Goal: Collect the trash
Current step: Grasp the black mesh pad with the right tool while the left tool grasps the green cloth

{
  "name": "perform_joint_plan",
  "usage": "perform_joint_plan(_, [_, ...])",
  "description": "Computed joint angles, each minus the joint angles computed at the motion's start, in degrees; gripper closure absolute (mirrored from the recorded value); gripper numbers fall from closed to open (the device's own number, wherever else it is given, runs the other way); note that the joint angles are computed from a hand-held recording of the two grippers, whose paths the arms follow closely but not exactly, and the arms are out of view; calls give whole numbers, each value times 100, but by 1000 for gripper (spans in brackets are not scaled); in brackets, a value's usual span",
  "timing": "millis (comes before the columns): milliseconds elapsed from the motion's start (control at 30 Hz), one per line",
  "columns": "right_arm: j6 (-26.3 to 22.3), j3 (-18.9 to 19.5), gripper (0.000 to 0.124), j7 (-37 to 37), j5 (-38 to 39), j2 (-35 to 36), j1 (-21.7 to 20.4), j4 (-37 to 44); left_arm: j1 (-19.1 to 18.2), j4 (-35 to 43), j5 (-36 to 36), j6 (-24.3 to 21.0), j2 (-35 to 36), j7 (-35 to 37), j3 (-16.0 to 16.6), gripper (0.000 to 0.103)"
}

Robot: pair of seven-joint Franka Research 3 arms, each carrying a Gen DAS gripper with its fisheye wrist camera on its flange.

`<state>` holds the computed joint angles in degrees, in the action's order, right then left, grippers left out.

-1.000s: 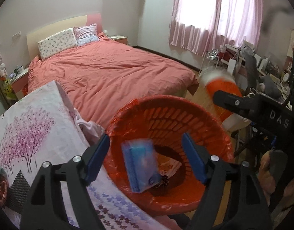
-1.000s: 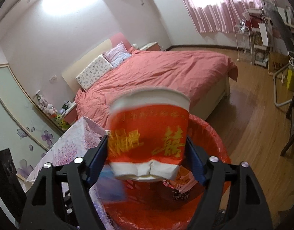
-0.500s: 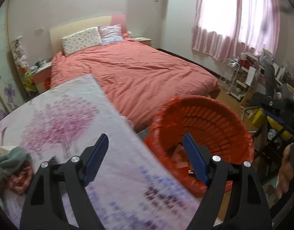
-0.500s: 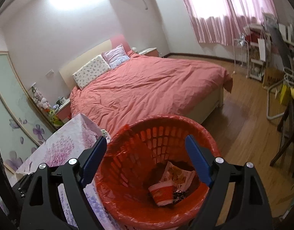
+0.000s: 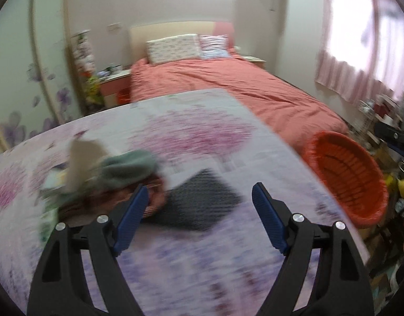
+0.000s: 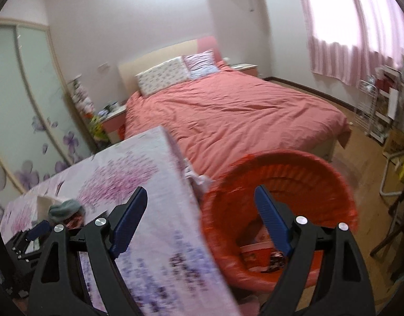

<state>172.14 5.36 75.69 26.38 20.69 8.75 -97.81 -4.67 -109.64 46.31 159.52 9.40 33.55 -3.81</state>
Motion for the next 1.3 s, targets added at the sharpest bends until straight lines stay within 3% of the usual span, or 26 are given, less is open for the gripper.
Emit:
perform_joint_plan(233, [-395, 149, 46, -187, -305, 297, 415, 318, 538, -1045, 582, -93, -823, -884, 224, 21])
perform_joint_plan(467, [-1074, 246, 55, -366, -617, 740, 833, 773, 1218, -1847, 758, -18, -1411, -1079, 190, 21])
perform_joint_plan(633, [-1192, 87, 58, -207, -955, 864, 1277, 868, 1512, -2125, 733, 180, -1527, -1074, 158, 21])
perform_joint_plan(833, [-1659, -148, 70, 296, -1419, 1196, 1540, 1349, 1643, -2215, 636, 423, -1450, -1071, 126, 21])
perform_joint_plan(1067, [-1515, -120, 87, 404, -1552, 1177, 1555, 1252, 1642, -2102, 757, 435, -1279, -1163, 119, 21])
perform_joint_plan(1200, [-1496, -67, 109, 384, -1509, 1214, 1502, 1293, 1596, -2058, 726, 385, -1213, -1175, 133, 21])
perform_joint_plan(1300, [-1445, -352, 115, 683, -1804, 1286, 1708, 1384, 1573, -2033, 671, 387, -1175, -1135, 157, 21])
